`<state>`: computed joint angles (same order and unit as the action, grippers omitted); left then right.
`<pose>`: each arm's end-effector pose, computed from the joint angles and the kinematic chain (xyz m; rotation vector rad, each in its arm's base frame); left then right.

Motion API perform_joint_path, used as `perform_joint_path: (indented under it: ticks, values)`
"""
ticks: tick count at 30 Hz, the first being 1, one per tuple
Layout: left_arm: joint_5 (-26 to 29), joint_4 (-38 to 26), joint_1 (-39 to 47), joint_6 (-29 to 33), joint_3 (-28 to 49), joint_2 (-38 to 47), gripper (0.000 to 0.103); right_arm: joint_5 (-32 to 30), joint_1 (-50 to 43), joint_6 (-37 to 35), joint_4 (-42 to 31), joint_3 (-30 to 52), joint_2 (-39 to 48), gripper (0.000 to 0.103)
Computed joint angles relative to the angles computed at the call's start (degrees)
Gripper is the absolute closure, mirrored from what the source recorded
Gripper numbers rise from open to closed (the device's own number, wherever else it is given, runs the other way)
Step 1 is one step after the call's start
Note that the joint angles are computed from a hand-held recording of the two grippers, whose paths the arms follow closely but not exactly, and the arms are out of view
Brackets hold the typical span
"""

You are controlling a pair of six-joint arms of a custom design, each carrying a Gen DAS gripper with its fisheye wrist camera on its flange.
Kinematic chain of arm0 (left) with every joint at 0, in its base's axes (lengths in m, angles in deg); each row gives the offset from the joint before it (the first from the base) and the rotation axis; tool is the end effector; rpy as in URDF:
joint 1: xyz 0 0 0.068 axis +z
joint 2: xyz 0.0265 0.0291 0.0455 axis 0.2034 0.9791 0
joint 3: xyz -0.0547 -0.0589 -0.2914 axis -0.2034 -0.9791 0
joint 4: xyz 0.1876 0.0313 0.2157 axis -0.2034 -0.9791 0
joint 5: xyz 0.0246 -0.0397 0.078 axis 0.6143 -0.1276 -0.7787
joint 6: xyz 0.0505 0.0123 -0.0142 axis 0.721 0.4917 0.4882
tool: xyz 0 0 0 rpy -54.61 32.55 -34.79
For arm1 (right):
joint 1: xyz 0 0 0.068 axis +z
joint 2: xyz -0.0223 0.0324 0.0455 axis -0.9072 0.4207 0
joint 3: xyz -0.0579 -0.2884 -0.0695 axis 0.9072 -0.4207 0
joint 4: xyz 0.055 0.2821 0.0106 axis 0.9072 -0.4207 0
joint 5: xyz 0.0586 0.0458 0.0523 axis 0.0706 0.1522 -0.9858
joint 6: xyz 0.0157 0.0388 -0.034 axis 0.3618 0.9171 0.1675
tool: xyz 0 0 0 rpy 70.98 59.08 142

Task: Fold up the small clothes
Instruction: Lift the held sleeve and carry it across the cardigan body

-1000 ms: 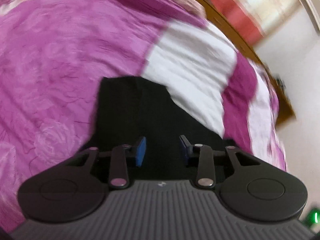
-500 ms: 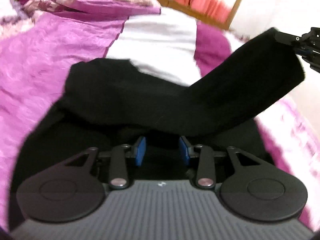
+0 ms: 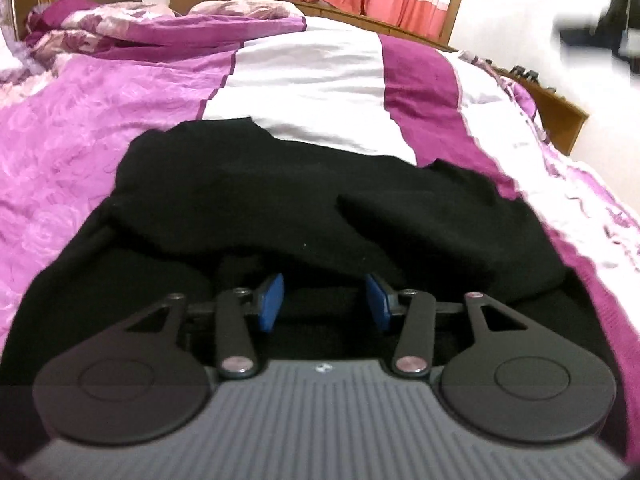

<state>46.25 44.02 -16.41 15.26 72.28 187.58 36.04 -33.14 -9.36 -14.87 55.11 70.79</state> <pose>0.2722 -0.1507 0.0859 0.4219 2.1362 -0.5211 0.2044 0.1049 0.2583 0.1898 1.8666 0.0782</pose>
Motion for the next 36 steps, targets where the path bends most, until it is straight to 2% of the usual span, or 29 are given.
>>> perform_joint_path:
  ticks: [1,2,3,4,5,7,8,9,11,12,13,14,15,18,19,22,25,26,28,30,33,36]
  values:
    - [-0.54,0.22,-0.34,-0.25,0.09,0.27,0.055,-0.78,-0.63,1.94,-1.79,-0.64,0.82,0.082]
    - [-0.16,0.52,-0.15,-1.12,0.66,1.01,0.055,-2.97,-2.04,5.19,-4.15,-1.07,2.00,0.067]
    - [0.68,0.71,0.34,-2.18,1.65,2.25,0.055,-7.37,-4.88,10.75,-4.87,-2.34,4.48,0.019]
    - [1.86,0.97,1.02,-3.57,2.15,2.98,0.055,-14.52,-8.87,15.83,-0.76,-5.48,6.92,0.000]
    - [2.92,1.62,1.64,-4.83,2.53,3.74,0.055,-22.47,-13.25,21.10,6.41,-9.35,10.22,0.001]
    - [4.68,1.65,2.64,-6.86,3.38,4.66,0.055,-39.74,-21.26,34.23,23.11,-14.97,22.28,0.026]
    - [4.72,1.33,2.60,-6.94,3.64,4.69,0.055,-43.22,-22.05,36.80,31.92,-16.75,28.07,0.030]
    - [4.23,0.92,2.29,-6.53,3.73,4.53,0.055,-43.10,-21.09,36.80,36.84,-16.96,32.30,0.034]
    - [2.86,-0.16,1.22,-4.96,3.87,3.93,0.050,-37.63,-17.24,33.97,37.23,-14.66,35.80,0.040]
    - [2.58,-0.19,0.80,-4.25,3.79,3.81,0.047,-37.09,-16.33,33.11,37.76,-13.46,37.36,0.049]
    - [2.07,0.17,0.23,-3.41,3.55,3.70,0.047,-37.57,-16.03,32.71,37.43,-12.07,38.26,0.077]
    - [1.50,0.96,-0.23,-2.77,3.29,3.93,0.047,-38.11,-15.57,32.27,37.45,-10.72,39.36,0.089]
    - [0.61,1.54,-0.79,-1.98,3.18,4.15,0.047,-36.59,-14.55,31.53,35.64,-9.29,38.92,0.092]
    - [-0.96,1.84,-1.57,-0.47,3.93,5.03,0.045,-26.26,-8.68,26.27,30.73,-7.37,32.43,0.094]
    - [-1.90,1.54,-1.73,-0.90,4.23,5.06,0.044,-25.33,-7.44,26.04,30.49,-7.30,29.88,0.094]
    - [-7.32,3.25,-2.81,-2.71,3.65,4.83,0.046,-23.56,-5.80,24.97,26.59,-5.01,22.13,0.094]
    - [-17.86,-0.05,-4.98,-4.56,4.38,4.24,0.047,-22.50,-4.97,24.61,23.99,-3.38,14.83,0.094]
    - [-19.53,0.56,-4.92,-5.96,3.75,4.06,0.047,-22.31,-5.19,24.04,23.26,-3.26,12.36,0.094]
    - [-21.62,2.27,-4.58,-8.91,2.00,3.35,0.047,-21.02,-5.55,22.32,21.43,-2.37,8.64,0.094]
    - [-24.78,1.19,-4.78,-11.24,1.22,2.45,0.047,-18.99,-6.40,20.39,18.66,-2.68,4.44,0.094]
    - [-30.38,-5.63,-4.94,-16.81,2.47,1.37,0.045,-18.70,-9.44,20.47,14.04,-4.16,-0.37,0.094]
    - [-29.73,-7.43,-3.45,-17.10,3.05,1.29,0.041,-18.07,-12.98,20.67,8.72,-8.70,-6.13,0.094]
